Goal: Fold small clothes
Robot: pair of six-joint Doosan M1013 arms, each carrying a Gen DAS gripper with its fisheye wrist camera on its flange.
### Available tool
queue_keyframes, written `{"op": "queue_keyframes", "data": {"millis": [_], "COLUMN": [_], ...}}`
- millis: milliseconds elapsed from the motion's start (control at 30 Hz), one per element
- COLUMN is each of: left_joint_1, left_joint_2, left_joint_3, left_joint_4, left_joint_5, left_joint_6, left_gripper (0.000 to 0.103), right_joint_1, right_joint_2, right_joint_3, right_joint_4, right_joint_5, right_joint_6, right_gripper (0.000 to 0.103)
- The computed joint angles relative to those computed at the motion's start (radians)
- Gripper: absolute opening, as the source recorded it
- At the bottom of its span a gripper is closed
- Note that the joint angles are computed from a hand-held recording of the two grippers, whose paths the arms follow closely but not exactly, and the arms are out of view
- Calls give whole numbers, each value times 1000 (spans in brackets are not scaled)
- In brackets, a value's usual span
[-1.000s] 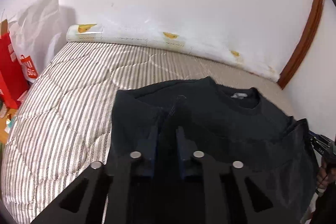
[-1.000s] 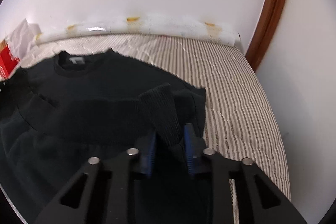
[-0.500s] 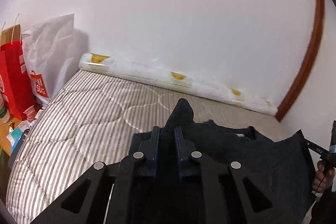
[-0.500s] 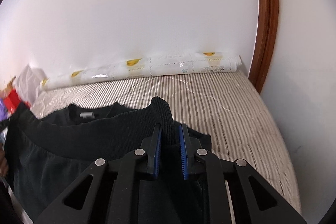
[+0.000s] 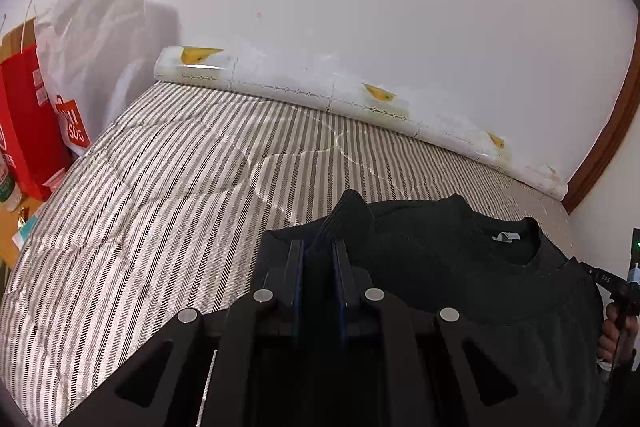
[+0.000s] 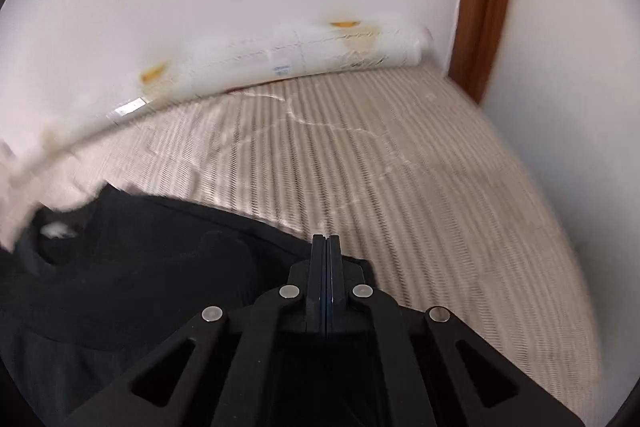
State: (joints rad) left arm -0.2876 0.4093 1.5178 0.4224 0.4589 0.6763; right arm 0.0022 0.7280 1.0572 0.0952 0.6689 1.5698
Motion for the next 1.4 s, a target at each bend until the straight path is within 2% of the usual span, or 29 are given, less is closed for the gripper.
{"op": "queue_keyframes", "data": {"millis": [33, 167, 267, 333, 400, 433, 467, 533, 567, 600, 700, 767, 833, 967, 1167, 1400], "left_joint_1": [-1, -1, 1, -4, -12, -13, -14, -13, -10, -8, -11, -12, -10, -2, -1, 23], "left_joint_2": [2, 11, 8, 7, 5, 3, -1, -10, -17, -27, -58, -81, -108, -164, -237, -310], "left_joint_3": [-3, -19, -14, -16, -22, -21, -19, -14, -7, 2, 33, 56, 84, 145, 227, 310], "left_joint_4": [-3, -40, -47, -15, 26, 32, 37, 30, 19, 17, 54, 80, 101, 97, 119, 88], "left_joint_5": [6, 45, 32, 50, 81, 83, 84, 94, 89, 82, 83, 88, 109, 141, 193, 196], "left_joint_6": [4, 34, 35, 13, -14, -18, -23, -24, -23, -28, -71, -100, -126, -130, -143, -148], "left_gripper": [14, 17, 18, 26, 44, 46, 46, 53, 59, 60, 61, 63, 63, 63, 63, 63], "right_joint_1": [-6, 9, 7, 4, 3, 3, 4, 9, 15, 21, 44, 60, 79, 138, 213, 328], "right_joint_2": [-5, -3, -8, -19, -36, -45, -54, -75, -94, -113, -166, -190, -204, -228, -245, -317], "right_joint_3": [11, 4, 10, 24, 41, 49, 57, 76, 97, 119, 183, 210, 226, 262, 288, 401], "right_joint_4": [19, -65, -55, -57, -61, -59, -59, -52, -52, -50, 1, 75, 135, 151, 264, 306], "right_joint_5": [-17, -6, -5, -12, -19, -19, -20, -29, -41, -60, -112, -115, -104, -107, -50, -93], "right_joint_6": [-2, 38, 35, 44, 45, 39, 35, 8, -8, -23, -104, -181, -247, -292, -365, -522], "right_gripper": [0, 0, 0, 0, 2, 3, 7, 18, 30, 40, 52, 56, 57, 57, 57, 57]}}
